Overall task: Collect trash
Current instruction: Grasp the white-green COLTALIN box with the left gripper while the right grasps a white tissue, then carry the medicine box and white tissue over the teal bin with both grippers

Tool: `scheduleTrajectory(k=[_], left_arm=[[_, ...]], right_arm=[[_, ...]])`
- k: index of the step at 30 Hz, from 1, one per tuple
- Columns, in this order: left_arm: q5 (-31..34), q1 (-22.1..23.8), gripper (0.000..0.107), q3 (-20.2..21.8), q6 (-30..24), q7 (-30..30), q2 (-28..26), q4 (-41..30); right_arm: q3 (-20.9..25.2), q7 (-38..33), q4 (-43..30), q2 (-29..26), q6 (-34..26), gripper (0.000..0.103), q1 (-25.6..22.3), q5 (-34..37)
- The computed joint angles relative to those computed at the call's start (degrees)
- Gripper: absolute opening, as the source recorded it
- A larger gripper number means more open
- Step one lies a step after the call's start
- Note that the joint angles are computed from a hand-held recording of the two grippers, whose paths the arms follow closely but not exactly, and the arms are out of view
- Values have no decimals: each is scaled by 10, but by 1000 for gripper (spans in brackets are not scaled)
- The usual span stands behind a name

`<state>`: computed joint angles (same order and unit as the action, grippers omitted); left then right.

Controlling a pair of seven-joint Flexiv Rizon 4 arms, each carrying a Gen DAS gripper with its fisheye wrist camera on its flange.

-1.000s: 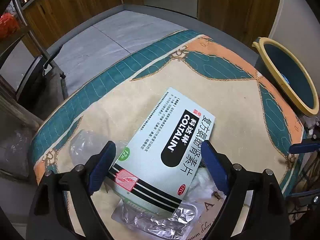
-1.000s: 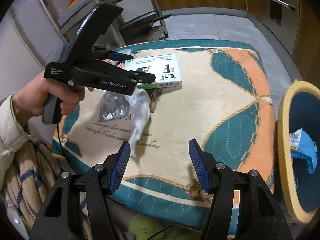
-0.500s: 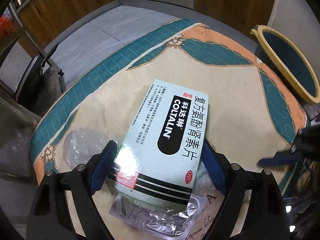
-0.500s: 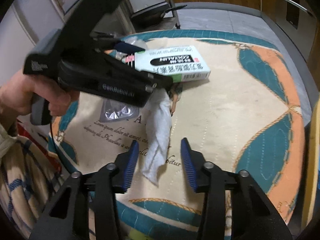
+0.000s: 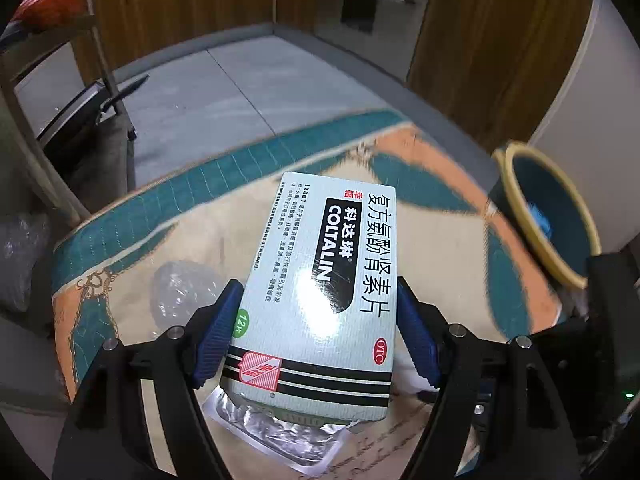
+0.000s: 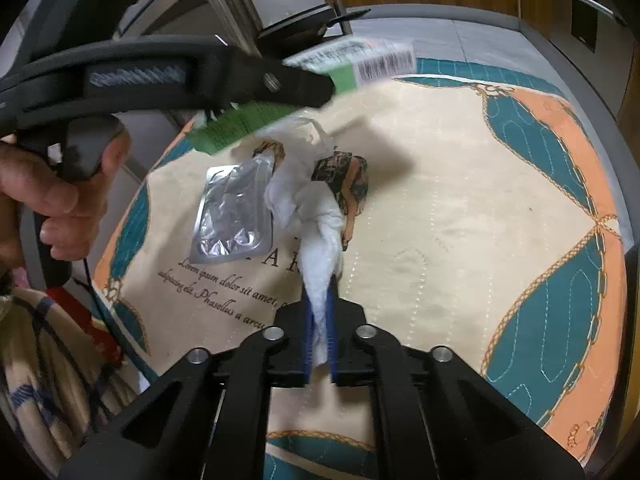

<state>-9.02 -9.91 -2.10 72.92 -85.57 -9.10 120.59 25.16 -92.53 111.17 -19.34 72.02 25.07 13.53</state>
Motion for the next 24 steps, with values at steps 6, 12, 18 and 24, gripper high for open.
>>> scheduleTrajectory(k=[6,12,18,24], left_arm=[[10,-8,73,7,35,-53,18,10],[48,-15,73,14,39,-120,35,12],[73,-21,73,8,37,-171,51,20],[99,-32,73,-3,32,-200,61,19]], right_arm=[[0,-17,23,31,8,5,-16,16],[-12,-31,51,79,11,5,-26,37],[-31,-54,71,132,13,5,-28,75],[-58,-59,106,178,28,5,-17,87]])
